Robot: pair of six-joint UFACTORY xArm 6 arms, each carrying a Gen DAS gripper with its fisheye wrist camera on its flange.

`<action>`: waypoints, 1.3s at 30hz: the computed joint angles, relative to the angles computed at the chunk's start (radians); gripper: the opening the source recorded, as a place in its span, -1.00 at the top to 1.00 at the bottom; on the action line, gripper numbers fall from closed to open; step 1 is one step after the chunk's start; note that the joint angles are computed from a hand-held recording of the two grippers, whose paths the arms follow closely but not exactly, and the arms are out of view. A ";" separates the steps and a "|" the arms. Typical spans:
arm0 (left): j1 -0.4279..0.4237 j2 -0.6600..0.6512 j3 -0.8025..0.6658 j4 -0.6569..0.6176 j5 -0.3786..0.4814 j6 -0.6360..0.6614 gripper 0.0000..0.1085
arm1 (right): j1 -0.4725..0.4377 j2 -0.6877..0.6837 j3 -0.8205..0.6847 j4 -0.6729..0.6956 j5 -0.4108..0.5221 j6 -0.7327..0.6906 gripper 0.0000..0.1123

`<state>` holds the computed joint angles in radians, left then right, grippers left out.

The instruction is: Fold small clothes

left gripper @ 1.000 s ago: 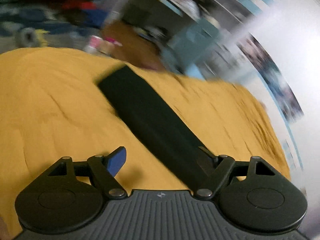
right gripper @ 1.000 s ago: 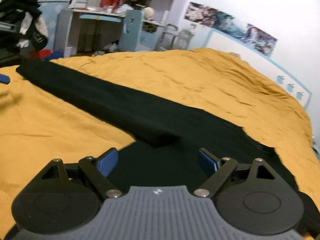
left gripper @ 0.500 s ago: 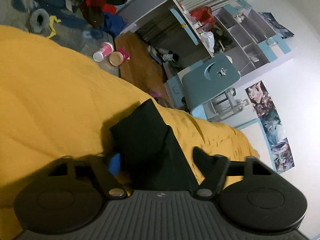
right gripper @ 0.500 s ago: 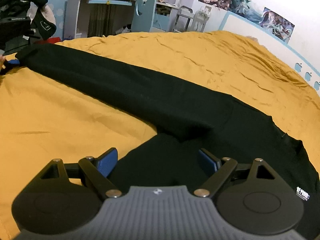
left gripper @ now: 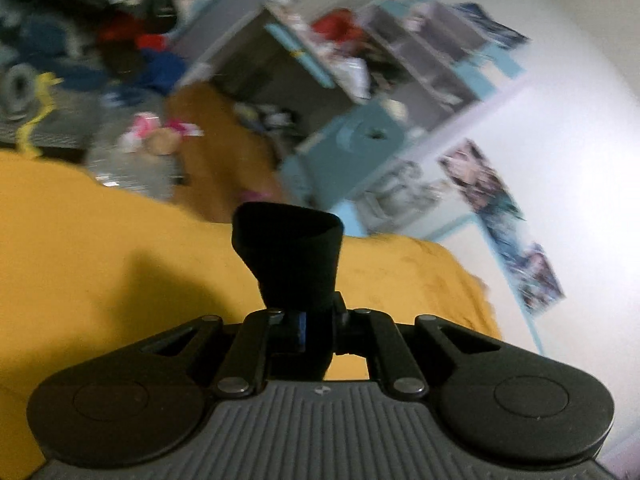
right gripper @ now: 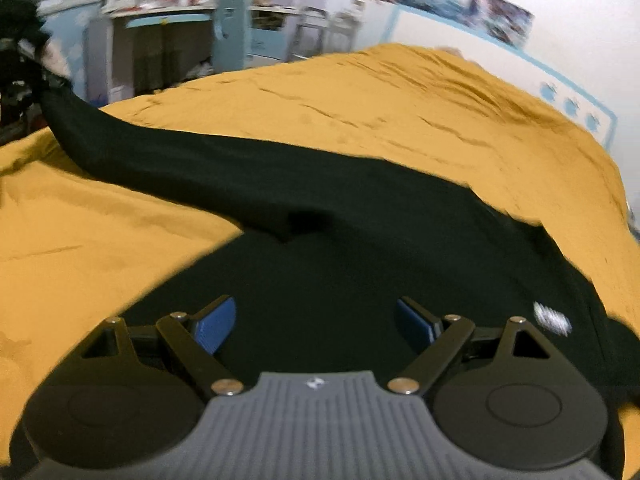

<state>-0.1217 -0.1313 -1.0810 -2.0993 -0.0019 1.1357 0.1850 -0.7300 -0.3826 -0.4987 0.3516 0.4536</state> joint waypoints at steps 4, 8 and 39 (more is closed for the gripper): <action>-0.137 0.015 -0.101 0.112 -0.016 -0.096 0.82 | -0.106 -0.201 0.104 0.151 0.095 -0.145 -0.47; -0.310 0.081 -0.240 0.198 0.006 -0.158 0.82 | -0.252 -0.390 0.183 0.327 0.202 -0.317 -0.47; -0.580 0.306 -0.270 0.672 0.392 -0.323 0.19 | -0.767 -0.047 0.050 0.950 0.016 -0.949 -0.46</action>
<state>-0.7017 0.1743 -1.3512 -1.4270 0.3900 0.8124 -0.5820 -0.7771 -0.3327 0.4508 0.3680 -0.4955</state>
